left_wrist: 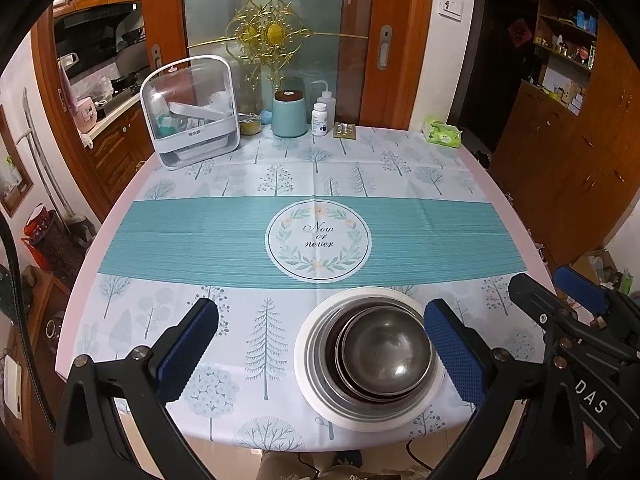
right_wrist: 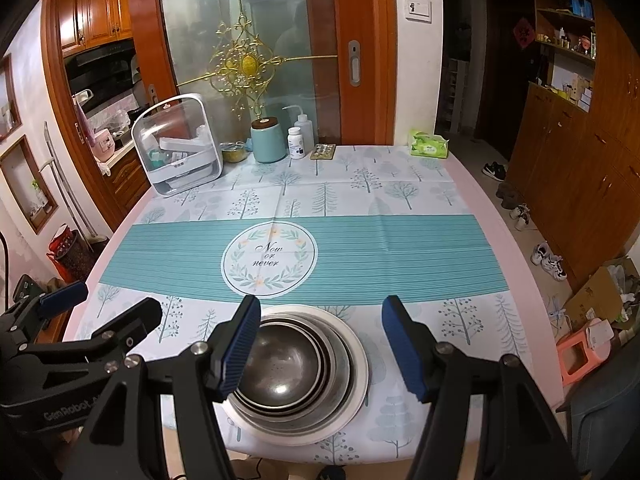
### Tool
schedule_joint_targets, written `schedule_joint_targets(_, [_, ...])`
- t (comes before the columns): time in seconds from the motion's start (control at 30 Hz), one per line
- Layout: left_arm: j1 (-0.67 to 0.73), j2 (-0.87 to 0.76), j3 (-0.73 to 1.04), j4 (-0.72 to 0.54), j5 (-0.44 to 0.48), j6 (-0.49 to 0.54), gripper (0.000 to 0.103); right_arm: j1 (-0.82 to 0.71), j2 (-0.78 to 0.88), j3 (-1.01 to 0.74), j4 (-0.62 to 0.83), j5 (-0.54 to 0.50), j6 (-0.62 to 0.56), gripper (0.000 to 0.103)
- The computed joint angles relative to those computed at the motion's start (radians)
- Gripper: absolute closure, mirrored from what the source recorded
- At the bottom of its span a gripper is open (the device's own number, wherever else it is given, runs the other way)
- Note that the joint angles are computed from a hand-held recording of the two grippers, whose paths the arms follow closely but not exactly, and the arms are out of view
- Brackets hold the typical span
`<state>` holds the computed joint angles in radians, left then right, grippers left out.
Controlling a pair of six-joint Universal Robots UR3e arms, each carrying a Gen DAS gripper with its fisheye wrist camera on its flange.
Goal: Organize plates and bowls
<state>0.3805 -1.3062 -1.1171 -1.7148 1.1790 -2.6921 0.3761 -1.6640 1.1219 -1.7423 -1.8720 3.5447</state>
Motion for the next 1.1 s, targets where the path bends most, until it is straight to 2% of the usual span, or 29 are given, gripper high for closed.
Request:
schedule_joint_targets(0.67, [-0.013, 0.017, -0.019, 0.018, 0.021, -0.005, 0.001, 0.012, -0.004, 0.012, -0.002, -0.001, 0.018, 0.039])
schedule_joint_targets(1.1, [0.016, 0.016, 0.003, -0.019, 0.014, 0.026, 0.001, 0.019, -0.007, 0.022, -0.005, -0.002, 0.028, 0.039])
